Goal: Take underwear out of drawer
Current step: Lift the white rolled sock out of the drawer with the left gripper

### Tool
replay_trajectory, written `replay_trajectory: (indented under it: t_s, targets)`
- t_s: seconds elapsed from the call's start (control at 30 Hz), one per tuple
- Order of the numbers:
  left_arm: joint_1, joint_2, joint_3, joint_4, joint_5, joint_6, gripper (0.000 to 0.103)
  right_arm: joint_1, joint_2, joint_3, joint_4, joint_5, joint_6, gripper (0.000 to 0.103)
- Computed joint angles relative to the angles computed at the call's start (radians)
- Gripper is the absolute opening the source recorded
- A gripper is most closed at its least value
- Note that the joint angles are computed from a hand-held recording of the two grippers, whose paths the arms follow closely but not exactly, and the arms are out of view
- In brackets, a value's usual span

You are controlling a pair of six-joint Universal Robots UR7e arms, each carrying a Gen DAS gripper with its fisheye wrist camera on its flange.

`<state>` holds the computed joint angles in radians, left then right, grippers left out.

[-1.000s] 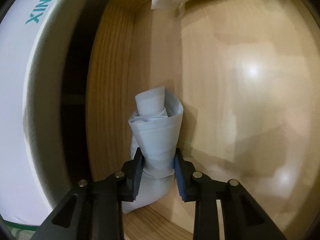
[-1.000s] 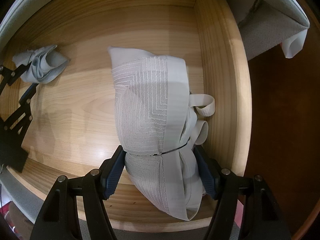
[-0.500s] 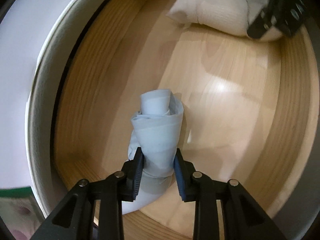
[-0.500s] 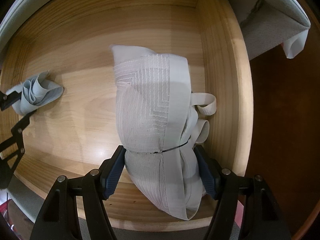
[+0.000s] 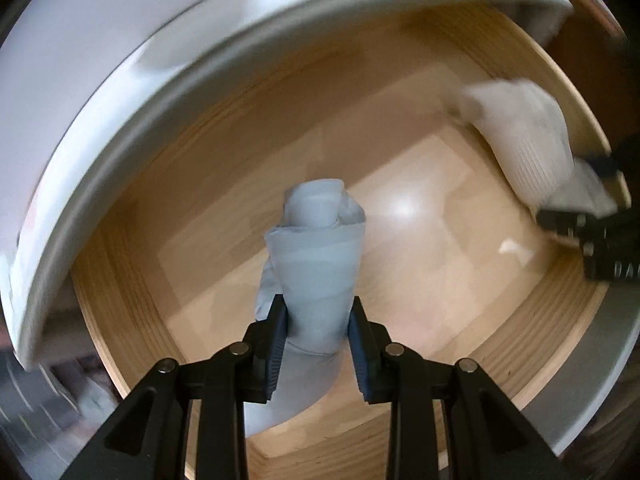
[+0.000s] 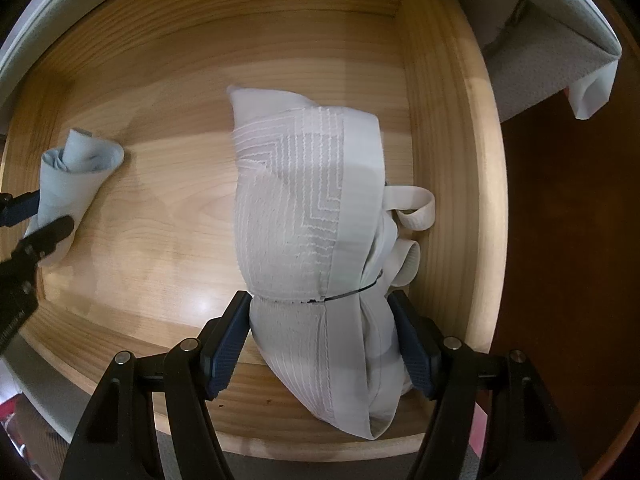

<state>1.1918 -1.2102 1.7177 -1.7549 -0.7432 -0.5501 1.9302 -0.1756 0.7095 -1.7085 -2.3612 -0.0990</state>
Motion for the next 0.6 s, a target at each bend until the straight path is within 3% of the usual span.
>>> replay_trajectory:
  t_s: [0.37, 0.6]
  targets:
    - [0.042, -0.114, 0.059, -0.092, 0.01, -0.204, 0.029, 0.003, -0.002, 0.01, 0.003, -0.011, 0.007, 0.068]
    - [0.09, -0.1, 0.032, -0.182, 0.005, -0.18, 0.034, 0.006, 0.012, -0.004, 0.021, -0.021, 0.016, 0.069]
